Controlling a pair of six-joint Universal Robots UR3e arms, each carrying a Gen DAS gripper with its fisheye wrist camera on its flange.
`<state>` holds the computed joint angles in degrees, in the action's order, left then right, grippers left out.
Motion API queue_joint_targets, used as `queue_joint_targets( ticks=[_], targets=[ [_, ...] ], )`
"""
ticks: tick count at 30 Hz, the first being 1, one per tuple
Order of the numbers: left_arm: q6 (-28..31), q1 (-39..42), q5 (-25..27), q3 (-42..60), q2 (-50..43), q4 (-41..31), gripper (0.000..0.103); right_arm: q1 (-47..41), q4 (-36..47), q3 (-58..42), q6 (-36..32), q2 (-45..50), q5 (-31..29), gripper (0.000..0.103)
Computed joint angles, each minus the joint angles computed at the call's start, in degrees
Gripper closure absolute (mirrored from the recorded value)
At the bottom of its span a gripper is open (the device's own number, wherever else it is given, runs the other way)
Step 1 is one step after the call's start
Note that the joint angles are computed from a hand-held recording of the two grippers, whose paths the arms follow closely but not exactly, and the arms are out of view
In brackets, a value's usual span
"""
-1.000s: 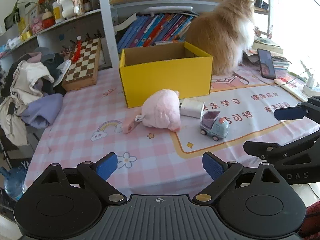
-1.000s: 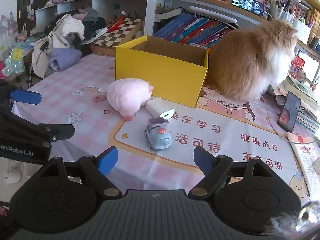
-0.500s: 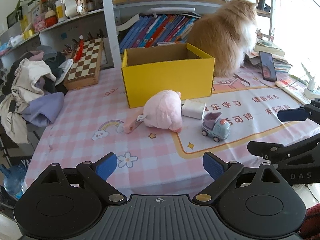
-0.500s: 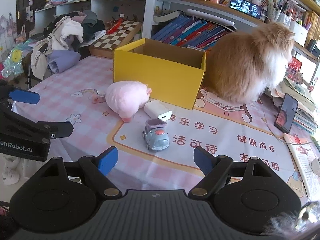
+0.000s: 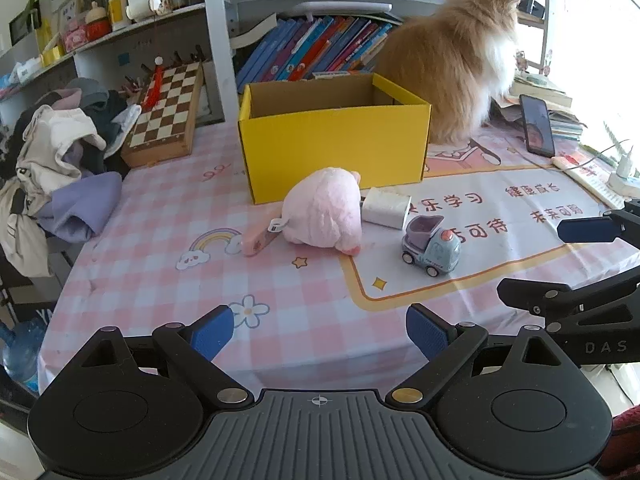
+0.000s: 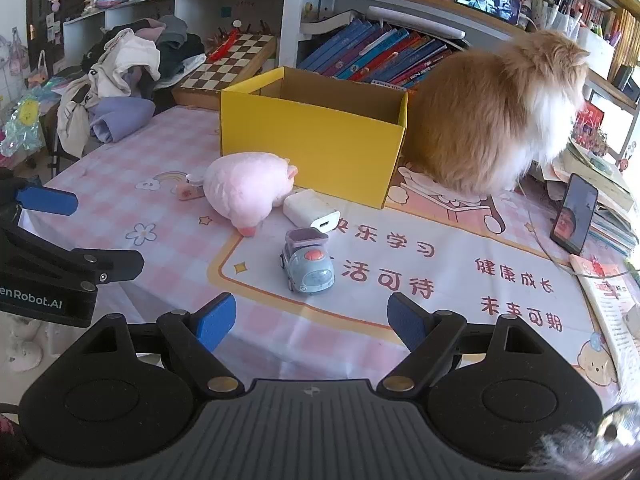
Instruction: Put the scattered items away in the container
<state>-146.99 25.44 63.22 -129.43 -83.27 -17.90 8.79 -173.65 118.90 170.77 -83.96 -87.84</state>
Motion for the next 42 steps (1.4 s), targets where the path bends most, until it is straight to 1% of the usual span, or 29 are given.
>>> queue_joint_targets(
  ticks=[5,10,16,21,27,31,42],
  targets=[
    [0.0,-0.2,0.5,1.6,-1.0,-2.3,0.008,0.3,1.6,-1.1,-0.5,0.3,-0.8,0.021],
    [-0.1,-0.4,0.4,1.5,-1.1,-1.4,0.008,0.2,2.1,-1.7,-1.1,0.6,-0.6,0.020],
    [-0.8,-1.2,1.7,1.6,-1.9,0.3,0.008,-0.2,2.0,-1.8,-1.3,0.7,0.3,0.020],
    [0.0,-1.2,1.3,1.6,-1.8,-0.1,0.008,-0.3,2.1,-2.0,-1.3,0.9,0.7,0.020],
    [-0.5,-0.9,1.6,1.7,-1.5,0.2,0.008,0.1,1.9,-2.3,-1.0,1.0,0.0,0.020],
    [0.5,-0.5,0.8,0.6,-0.5,1.5,0.008,0.6,0.5,-1.8,-1.2,0.7,-0.1,0.020],
    [1.4,-0.2,0.4,0.9,-0.9,0.6,0.007,0.7,0.9,-2.3,-0.6,1.3,-0.1,0.020]
  ],
)
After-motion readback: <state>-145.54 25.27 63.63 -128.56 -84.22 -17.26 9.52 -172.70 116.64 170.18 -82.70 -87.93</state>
